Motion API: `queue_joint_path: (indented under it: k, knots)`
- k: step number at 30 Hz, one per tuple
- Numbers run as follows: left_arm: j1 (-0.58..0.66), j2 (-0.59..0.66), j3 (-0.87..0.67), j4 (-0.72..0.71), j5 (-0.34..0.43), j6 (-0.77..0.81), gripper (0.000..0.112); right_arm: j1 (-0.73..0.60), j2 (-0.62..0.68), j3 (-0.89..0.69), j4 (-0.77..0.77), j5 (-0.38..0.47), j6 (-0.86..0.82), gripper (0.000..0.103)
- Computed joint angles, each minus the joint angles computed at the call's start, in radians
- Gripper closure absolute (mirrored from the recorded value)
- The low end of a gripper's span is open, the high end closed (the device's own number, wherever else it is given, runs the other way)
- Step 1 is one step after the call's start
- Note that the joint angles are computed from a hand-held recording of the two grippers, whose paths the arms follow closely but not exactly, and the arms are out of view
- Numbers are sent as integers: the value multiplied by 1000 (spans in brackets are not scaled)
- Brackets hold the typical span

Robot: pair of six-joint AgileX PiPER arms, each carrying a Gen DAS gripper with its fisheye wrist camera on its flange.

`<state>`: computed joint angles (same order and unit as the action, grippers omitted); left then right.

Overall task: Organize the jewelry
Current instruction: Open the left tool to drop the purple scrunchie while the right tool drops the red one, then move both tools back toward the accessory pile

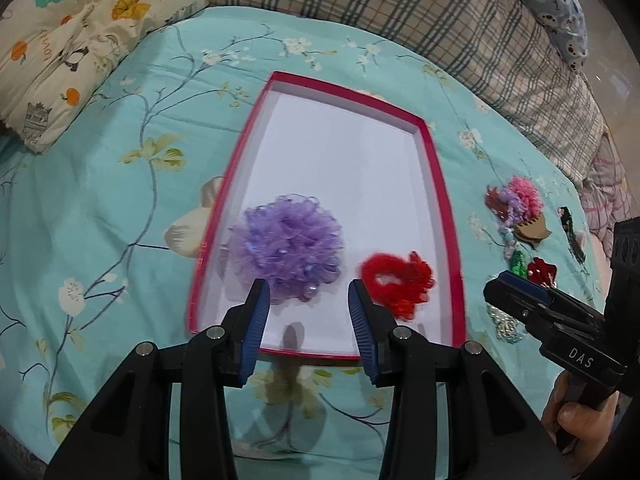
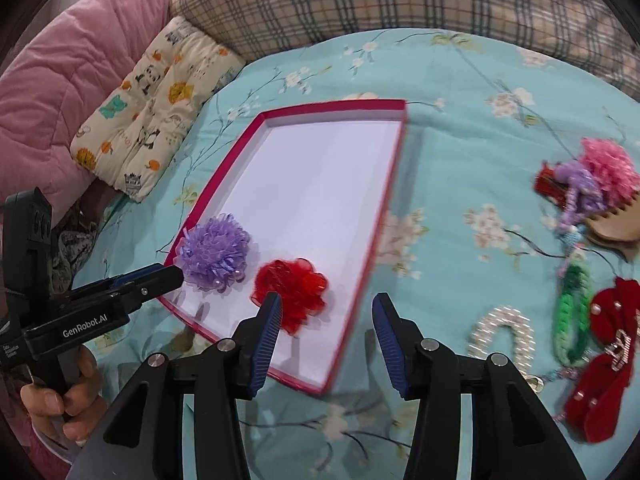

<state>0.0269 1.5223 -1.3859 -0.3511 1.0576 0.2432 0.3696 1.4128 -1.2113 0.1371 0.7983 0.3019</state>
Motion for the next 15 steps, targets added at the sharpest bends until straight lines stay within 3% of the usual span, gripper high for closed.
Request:
queue_joint_path:
  k: [4,15]
  knots:
    - [-41,-14,9,5,-2,-19,68,-53,-64,52,5,11,-7,52]
    - [-155,-35,18,17,-3,-68,68,-232,-233,166,29,60,-68,49]
